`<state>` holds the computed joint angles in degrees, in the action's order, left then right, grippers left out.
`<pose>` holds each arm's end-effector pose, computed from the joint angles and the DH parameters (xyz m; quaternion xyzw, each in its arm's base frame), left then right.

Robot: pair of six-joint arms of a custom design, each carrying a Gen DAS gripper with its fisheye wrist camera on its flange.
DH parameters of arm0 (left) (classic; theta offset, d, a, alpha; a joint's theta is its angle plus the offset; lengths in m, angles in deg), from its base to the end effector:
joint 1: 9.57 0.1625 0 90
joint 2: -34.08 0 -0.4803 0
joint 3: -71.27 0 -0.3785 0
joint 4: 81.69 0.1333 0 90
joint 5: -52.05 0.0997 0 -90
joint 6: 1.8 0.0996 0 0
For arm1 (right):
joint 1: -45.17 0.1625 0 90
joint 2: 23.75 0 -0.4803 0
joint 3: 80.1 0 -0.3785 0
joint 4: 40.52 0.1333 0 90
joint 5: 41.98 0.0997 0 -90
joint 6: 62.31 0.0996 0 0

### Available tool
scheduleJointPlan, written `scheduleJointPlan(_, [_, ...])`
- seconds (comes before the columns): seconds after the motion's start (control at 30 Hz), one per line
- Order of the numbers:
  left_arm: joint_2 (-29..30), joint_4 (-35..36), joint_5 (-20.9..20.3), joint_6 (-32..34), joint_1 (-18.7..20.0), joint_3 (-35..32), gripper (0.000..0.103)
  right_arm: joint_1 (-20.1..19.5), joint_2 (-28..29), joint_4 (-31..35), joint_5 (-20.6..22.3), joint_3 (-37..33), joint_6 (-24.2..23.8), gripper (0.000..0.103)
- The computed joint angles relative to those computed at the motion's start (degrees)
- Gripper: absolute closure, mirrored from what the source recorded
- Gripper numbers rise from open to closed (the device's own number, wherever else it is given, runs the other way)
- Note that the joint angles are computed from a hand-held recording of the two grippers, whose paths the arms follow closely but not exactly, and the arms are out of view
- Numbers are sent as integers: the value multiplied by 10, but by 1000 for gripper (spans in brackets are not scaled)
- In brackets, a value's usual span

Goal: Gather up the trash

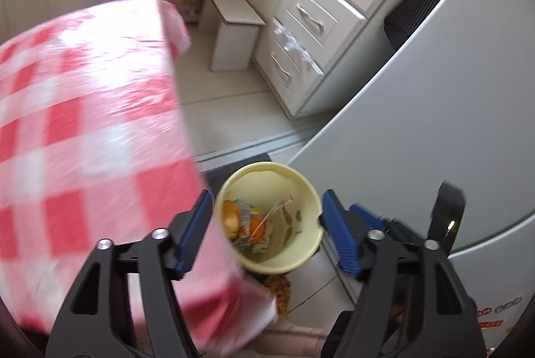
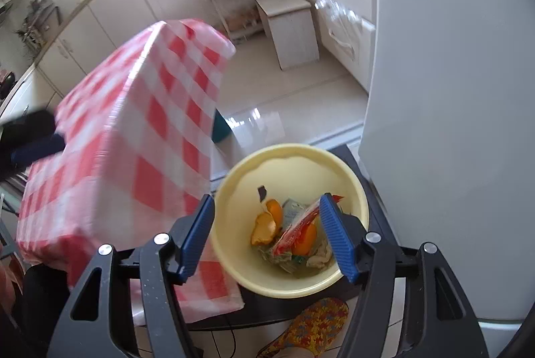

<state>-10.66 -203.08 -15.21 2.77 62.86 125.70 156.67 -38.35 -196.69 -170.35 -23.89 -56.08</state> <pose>-0.0900 -0.8535 0.3884 0.1485 0.9521 -0.2053 0.1715 0.3857 -0.7841 0.0026 0.0533 -0.9240 0.2720 0.2636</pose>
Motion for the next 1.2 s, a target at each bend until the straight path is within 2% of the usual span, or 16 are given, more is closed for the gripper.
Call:
scheduleJointPlan(0.07, [-45,-49,19,-1,-6,73,25,14,-3,-30,-7,8,-27,32])
scheduleJointPlan(0.17, [-121,-134,64,11,-22,193,20,42,-4,-106,-27,31,-80,19])
scheduleJointPlan(0.23, [-155,-172,88,21,-32,242,17,63,-3,-165,-50,54,-111,14])
scheduleJointPlan(0.3, [-187,-203,102,35,-42,284,15,83,-1,-208,-70,77,-125,9])
scheduleJointPlan(0.4, [-232,-248,116,63,-55,339,10,109,3,-257,-101,100,-141,7])
scheduleJointPlan(0.53, [-273,-265,121,75,-68,380,8,148,12,-364,-151,118,-204,7])
scheduleJointPlan(0.6, [-289,-269,122,74,-74,394,8,164,12,-395,-178,122,-218,7])
scheduleJointPlan(0.77, [-332,-286,141,73,-89,435,8,195,8,-426,-239,129,-211,7])
scheduleJointPlan(0.87, [-353,-277,143,58,-96,448,8,216,1,-422,-258,143,-187,7])
scheduleJointPlan(1.03, [-383,-289,160,64,-115,480,8,236,-13,-381,-261,174,-142,7])
scheduleJointPlan(1.2, [-401,-305,181,71,-129,503,8,239,-13,-384,-258,174,-142,7])
